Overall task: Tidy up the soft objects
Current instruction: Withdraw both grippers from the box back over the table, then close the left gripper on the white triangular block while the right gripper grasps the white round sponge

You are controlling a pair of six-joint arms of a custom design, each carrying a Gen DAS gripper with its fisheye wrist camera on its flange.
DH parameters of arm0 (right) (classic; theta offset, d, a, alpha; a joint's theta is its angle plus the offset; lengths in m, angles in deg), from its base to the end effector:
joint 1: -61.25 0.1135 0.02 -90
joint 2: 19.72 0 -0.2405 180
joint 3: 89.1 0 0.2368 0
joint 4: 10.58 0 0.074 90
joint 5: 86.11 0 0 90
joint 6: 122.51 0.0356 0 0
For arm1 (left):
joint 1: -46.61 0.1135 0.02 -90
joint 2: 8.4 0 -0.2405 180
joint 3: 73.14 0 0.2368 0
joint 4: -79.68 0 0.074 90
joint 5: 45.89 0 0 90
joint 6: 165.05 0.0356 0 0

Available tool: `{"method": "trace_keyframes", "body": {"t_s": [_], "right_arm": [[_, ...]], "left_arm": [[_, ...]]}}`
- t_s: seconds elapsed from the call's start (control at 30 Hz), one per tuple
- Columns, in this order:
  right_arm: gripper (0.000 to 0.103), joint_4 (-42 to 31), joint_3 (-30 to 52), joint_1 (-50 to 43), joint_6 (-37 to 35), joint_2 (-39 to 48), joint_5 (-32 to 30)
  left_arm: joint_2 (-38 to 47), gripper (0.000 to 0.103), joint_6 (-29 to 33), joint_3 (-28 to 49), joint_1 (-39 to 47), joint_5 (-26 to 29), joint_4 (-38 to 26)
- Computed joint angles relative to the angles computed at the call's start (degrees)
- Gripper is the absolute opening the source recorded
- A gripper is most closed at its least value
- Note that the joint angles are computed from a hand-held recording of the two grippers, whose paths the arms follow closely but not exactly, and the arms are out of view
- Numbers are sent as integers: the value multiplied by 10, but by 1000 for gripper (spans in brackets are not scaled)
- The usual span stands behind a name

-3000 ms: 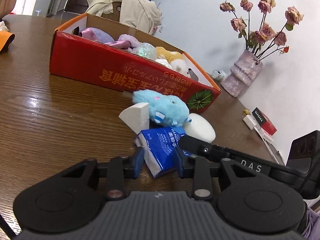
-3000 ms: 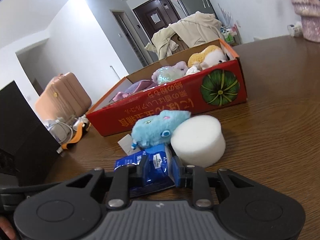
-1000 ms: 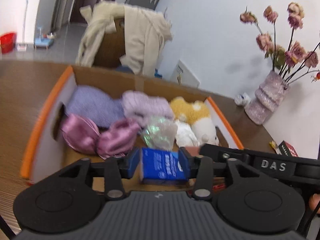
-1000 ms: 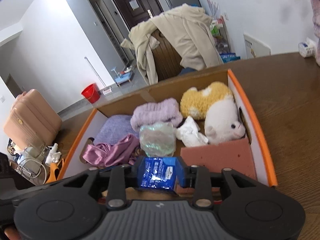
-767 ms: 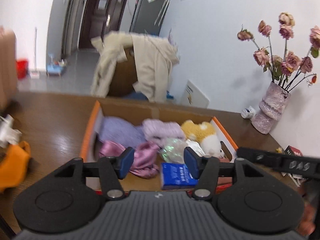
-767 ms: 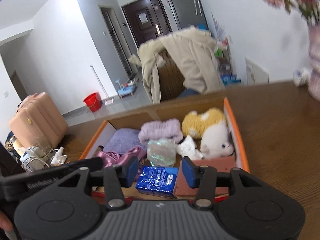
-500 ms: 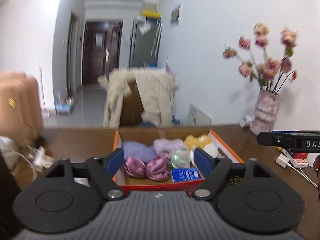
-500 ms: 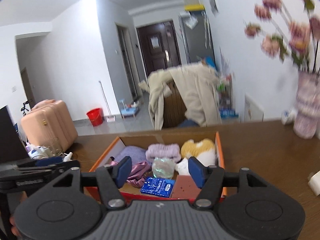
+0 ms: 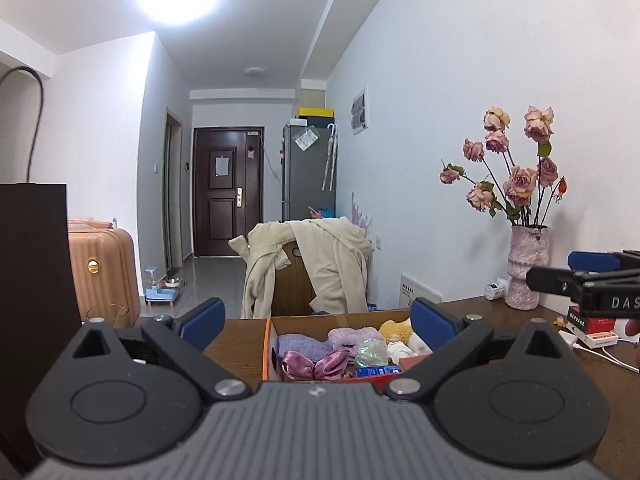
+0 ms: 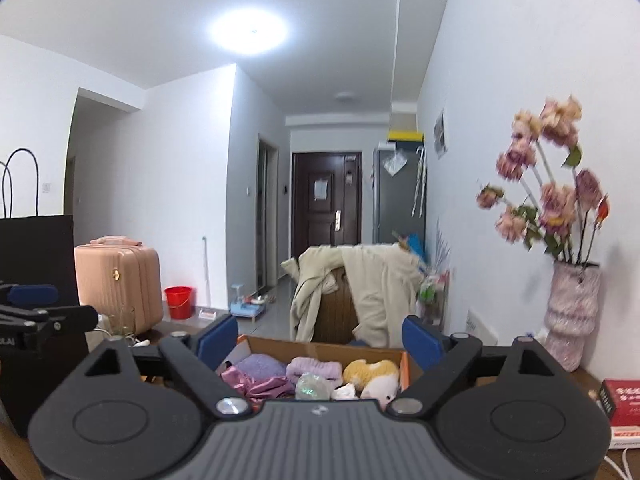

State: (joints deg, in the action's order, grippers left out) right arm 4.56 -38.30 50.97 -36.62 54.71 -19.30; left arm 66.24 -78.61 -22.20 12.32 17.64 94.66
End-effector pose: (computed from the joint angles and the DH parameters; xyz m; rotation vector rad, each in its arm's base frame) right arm 0.2760 -0.0358 0.2345 -0.2066 1.6970 0.1610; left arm 0.2384 -0.1434 0.2342 0.1177 1.7037 -0.0936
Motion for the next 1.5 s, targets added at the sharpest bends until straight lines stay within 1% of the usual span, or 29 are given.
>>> {"method": "trace_keyframes", "body": {"t_s": [0.1, 0.2, 0.3, 0.37, 0.47, 0.53, 0.6, 0.63, 0.67, 0.7, 0.73, 0.77, 0.8, 0.83, 0.9, 1.0, 1.07, 1.17, 1.23, 1.33, 1.5], "right_arm": [[89, -12, -30, -9, 3, -40, -13], [91, -26, -65, -18, 8, -84, -25], [92, -68, -101, -29, -4, -153, -38], [92, -86, -130, -40, -14, -200, -57], [92, -118, -191, -62, -18, -294, -84], [92, -159, -239, -79, -16, -381, -93], [92, -210, -285, -109, -7, -477, -117], [92, -241, -303, -130, -4, -523, -139], [92, -281, -316, -151, -6, -570, -160], [92, -325, -327, -171, -11, -616, -182], [93, -367, -333, -187, -19, -651, -201], [93, -395, -337, -192, -32, -668, -210], [93, -404, -341, -185, -38, -673, -207], [93, -399, -345, -166, -38, -670, -192], [93, -362, -352, -130, -28, -639, -156], [93, -276, -359, -115, -20, -544, -139], [93, -199, -358, -111, -19, -446, -128], [92, -77, -339, -114, -13, -278, -118], [91, -17, -313, -116, -8, -175, -119], [91, 30, -260, -105, 0, -55, -105], [89, 63, -156, -77, 3, 93, -78]], "left_arm": [[-29, 103, 7, -29, -27, -32, 16], [-73, 103, 3, -63, -54, -55, 17], [-123, 103, 9, -98, -90, -88, 15], [-156, 103, 14, -133, -115, -114, 25], [-198, 103, 4, -194, -165, -175, 41], [-237, 103, -24, -241, -216, -236, 36], [-275, 103, -55, -280, -268, -294, 24], [-296, 103, -73, -294, -290, -315, 5], [-317, 103, -82, -306, -305, -324, -13], [-324, 103, -79, -319, -318, -330, -13], [-313, 103, -73, -325, -322, -335, 2], [-295, 103, -73, -326, -319, -337, 17], [-269, 103, -79, -322, -311, -330, 31], [-260, 103, -85, -317, -298, -316, 30], [-222, 103, -100, -309, -274, -283, 46], [-154, 103, -111, -293, -238, -234, 74], [-113, 103, -124, -279, -208, -195, 81], [-42, 103, -128, -245, -165, -143, 103], [3, 103, -123, -218, -143, -109, 112], [83, 103, -107, -165, -112, -60, 133], [205, 103, -76, -43, -53, 15, 122]]}}
